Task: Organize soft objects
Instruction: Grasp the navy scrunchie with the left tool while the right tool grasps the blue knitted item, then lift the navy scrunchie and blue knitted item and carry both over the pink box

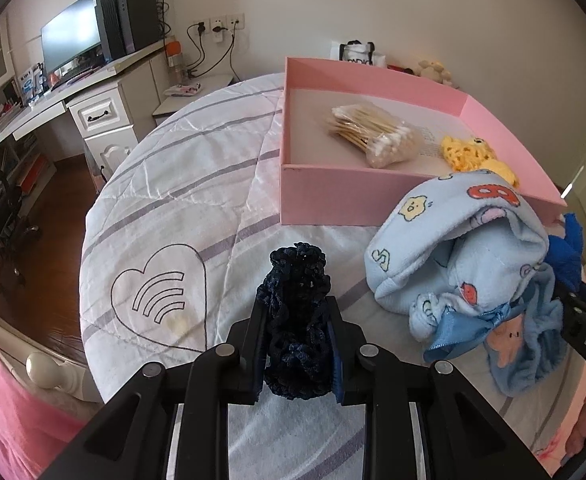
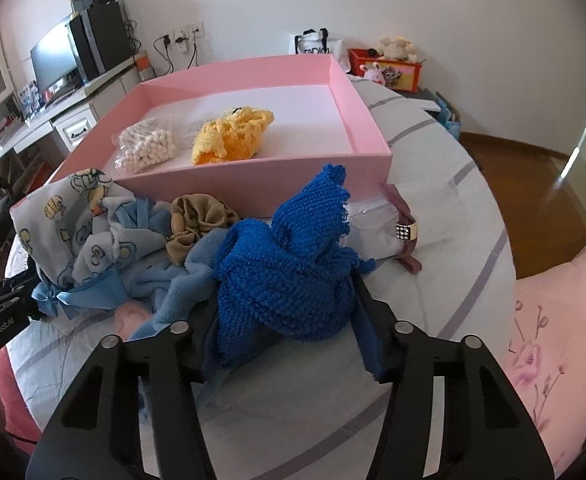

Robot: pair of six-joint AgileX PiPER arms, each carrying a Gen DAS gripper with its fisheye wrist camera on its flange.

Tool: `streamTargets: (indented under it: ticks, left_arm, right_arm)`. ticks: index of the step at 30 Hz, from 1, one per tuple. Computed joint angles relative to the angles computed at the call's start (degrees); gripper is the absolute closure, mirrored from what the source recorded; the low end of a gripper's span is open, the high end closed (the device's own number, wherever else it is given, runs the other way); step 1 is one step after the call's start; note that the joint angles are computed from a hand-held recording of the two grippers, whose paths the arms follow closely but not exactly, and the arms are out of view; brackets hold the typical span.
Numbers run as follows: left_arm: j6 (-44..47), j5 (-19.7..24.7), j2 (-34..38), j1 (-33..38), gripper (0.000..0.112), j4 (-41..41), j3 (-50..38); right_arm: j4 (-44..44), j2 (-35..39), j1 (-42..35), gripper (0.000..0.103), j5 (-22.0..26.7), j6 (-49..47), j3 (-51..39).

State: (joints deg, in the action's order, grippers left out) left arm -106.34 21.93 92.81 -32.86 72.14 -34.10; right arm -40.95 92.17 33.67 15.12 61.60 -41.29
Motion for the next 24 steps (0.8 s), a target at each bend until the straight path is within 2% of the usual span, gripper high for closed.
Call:
streamTargets:
  ticks: [11, 20, 24]
  left_arm:
    - [3.16, 2.04, -2.44, -1.29, 0.09, -4.47, 0.35]
    - [4.25, 8.41, -7.78, -6.73, 0.09, -8.39, 1.0]
    - [3.9, 12.93, -11.46, -10.83, 0.09, -9.24, 1.08]
  right_arm:
    - [-0.03, -5.14, -0.53, 0.057, 0.53, 0.45, 2.01]
    - [-4.46, -12.21, 1.31, 0.057, 3.4, 5.22, 3.65]
    - [-8.26, -15.95, 4.39, 0.057, 6.03, 8.97, 3.95]
